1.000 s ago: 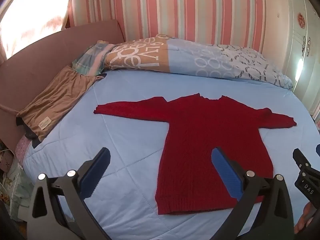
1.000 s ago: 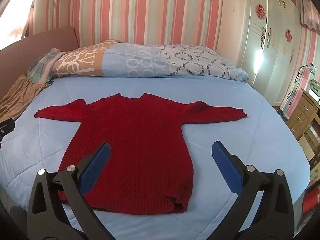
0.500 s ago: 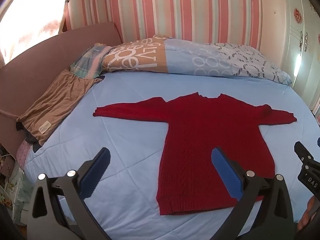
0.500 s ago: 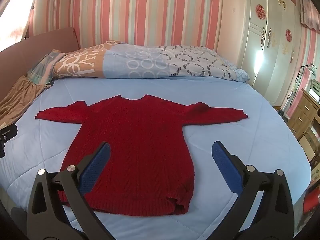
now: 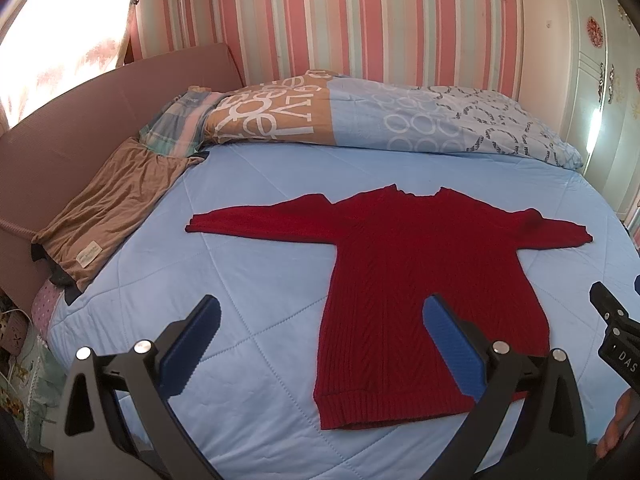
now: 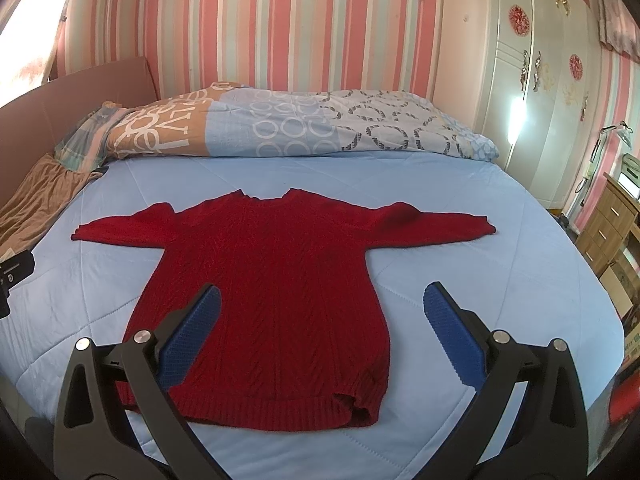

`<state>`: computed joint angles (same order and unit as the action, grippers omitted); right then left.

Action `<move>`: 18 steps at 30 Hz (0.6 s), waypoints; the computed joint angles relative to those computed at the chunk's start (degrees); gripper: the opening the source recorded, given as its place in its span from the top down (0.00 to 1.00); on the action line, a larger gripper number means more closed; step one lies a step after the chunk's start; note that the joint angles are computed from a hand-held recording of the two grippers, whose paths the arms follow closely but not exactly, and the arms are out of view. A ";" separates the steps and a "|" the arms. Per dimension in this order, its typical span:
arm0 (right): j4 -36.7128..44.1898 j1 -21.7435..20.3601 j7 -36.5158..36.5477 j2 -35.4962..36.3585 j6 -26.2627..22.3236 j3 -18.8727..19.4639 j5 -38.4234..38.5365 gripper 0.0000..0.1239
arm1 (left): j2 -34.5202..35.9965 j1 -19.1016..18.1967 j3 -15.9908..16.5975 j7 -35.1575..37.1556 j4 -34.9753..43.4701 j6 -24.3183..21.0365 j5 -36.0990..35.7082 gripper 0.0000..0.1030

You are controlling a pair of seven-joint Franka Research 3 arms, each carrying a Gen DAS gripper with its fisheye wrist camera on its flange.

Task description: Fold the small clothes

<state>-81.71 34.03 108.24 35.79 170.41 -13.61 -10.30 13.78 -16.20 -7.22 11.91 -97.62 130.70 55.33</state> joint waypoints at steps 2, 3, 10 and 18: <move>-0.32 0.01 0.06 -0.17 0.14 -0.01 0.08 0.19 | -0.06 0.00 0.06 -0.04 -0.19 0.17 0.24 0.01; -0.37 0.00 0.02 -0.16 0.20 0.00 0.09 0.19 | -0.33 0.03 0.07 -0.16 -0.61 0.37 0.37 0.01; -0.73 -0.06 -0.27 -0.37 0.43 0.04 0.38 0.19 | -0.52 0.21 -0.04 -0.52 -1.02 0.53 0.68 0.01; -1.68 0.42 0.16 -0.96 0.85 -0.52 0.30 0.19 | -0.75 0.32 -0.08 -0.40 -1.26 0.66 0.63 0.01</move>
<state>-83.39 34.45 108.40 34.83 171.26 -14.13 -10.01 13.04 -15.88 -7.30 11.52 -98.88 131.37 55.96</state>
